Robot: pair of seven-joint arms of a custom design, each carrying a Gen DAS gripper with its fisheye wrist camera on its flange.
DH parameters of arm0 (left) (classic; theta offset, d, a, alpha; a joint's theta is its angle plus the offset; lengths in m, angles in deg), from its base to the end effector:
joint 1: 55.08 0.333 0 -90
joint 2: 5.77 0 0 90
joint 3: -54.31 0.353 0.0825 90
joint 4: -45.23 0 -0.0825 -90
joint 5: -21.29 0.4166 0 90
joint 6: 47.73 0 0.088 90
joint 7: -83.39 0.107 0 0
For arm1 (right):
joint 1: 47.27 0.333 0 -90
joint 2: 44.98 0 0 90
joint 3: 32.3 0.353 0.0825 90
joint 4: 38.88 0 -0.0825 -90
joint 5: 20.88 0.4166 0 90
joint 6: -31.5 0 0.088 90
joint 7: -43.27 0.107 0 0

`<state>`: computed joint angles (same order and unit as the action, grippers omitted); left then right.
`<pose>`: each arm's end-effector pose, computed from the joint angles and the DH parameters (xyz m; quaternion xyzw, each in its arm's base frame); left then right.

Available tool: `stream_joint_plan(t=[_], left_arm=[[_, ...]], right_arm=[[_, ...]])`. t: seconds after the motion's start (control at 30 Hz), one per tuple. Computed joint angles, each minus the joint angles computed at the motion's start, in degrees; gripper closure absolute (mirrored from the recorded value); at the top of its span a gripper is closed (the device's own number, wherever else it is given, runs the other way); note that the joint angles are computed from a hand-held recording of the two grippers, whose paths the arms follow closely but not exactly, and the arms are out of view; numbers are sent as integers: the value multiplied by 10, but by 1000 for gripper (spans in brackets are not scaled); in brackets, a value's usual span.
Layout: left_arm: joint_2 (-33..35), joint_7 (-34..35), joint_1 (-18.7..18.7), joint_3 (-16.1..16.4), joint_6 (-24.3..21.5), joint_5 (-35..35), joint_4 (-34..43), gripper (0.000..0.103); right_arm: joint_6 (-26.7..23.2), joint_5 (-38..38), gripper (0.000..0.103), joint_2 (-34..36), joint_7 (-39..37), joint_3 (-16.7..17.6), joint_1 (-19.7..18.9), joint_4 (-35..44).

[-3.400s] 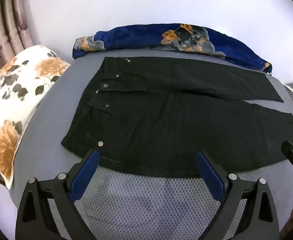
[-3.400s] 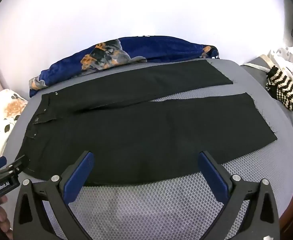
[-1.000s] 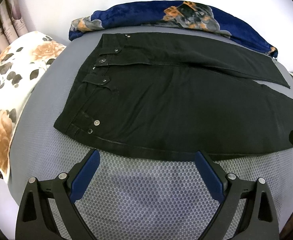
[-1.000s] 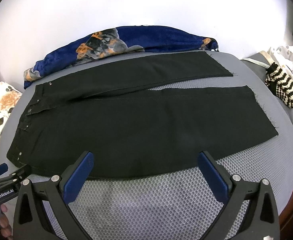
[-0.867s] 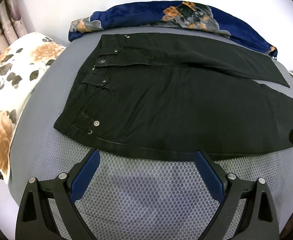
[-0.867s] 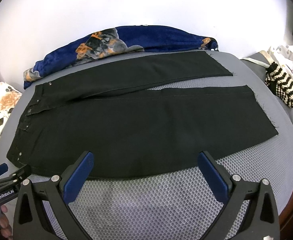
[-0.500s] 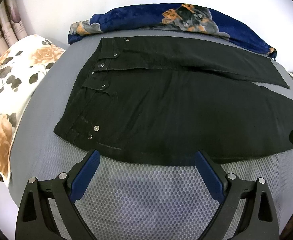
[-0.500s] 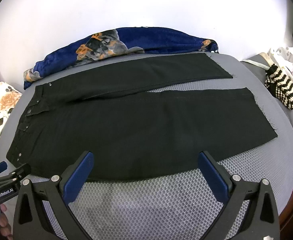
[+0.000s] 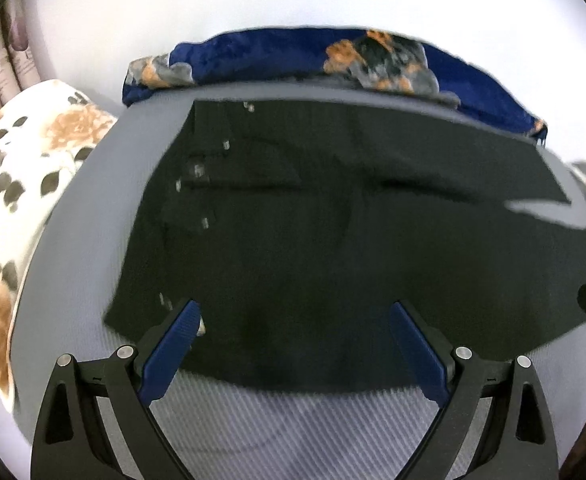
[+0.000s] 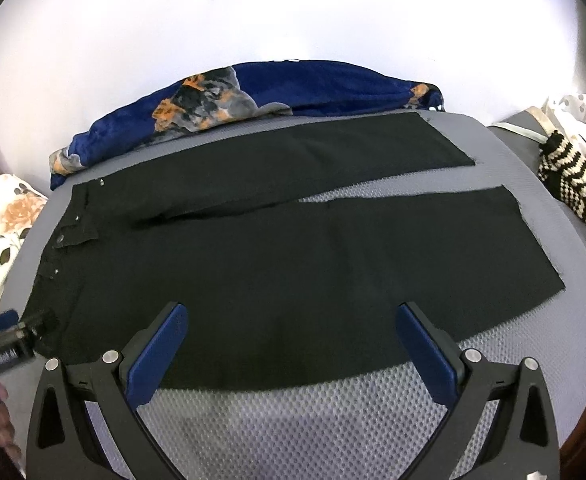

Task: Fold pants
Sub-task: 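Grasp the trouser waistband with the left gripper while the right gripper grasps the hem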

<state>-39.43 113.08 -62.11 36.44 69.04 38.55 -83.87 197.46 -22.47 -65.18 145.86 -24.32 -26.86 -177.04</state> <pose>0.3792 -0.1924 0.6389 -0.8366 0.4699 -0.1522 0.2369 0.4371 0.2458 0.5622 -0.7389 0.5378 -0.1972 0.3549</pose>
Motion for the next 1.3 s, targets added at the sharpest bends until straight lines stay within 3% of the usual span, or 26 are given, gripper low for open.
stream_joint_plan(t=[0.03, 0.1, 0.23, 0.4, 0.5, 0.7, 0.9, 1.03, 1.2, 1.3], left_arm=[[-5, 7, 3, 9, 9, 4, -4, 8], [-14, 36, 12, 41, 42, 2, -14, 24], [-21, 96, 32, 109, 115, -54, -31, 40], [1, 206, 33, 216, 238, -174, -49, 63], [37, 273, 26, 266, 262, -244, -39, 76], [99, 447, -32, 383, 296, -466, -28, 77], [153, 540, -28, 419, 272, -584, -3, 77], [180, 575, -6, 414, 250, -619, 11, 77], [208, 656, 4, 413, 217, -712, 33, 77], [231, 677, 19, 395, 199, -713, 58, 77]], right_arm=[[0, -1, 0, 5, 0, 1, -2, 5], [4, -8, 0, 16, 3, 4, -7, 18], [-2, -31, 0, 45, 29, 16, -25, 50], [-28, -61, 0, 91, 63, 23, -28, 95], [-49, -81, 0, 120, 81, 23, -21, 123], [-80, -123, 0, 172, 101, 18, 2, 177], [-99, -148, 0, 222, 113, 8, 28, 233], [-111, -147, 0, 256, 106, 1, 44, 273], [-114, -163, 0, 290, 101, -10, 63, 311], [-117, -160, 0, 307, 90, -13, 68, 331]])
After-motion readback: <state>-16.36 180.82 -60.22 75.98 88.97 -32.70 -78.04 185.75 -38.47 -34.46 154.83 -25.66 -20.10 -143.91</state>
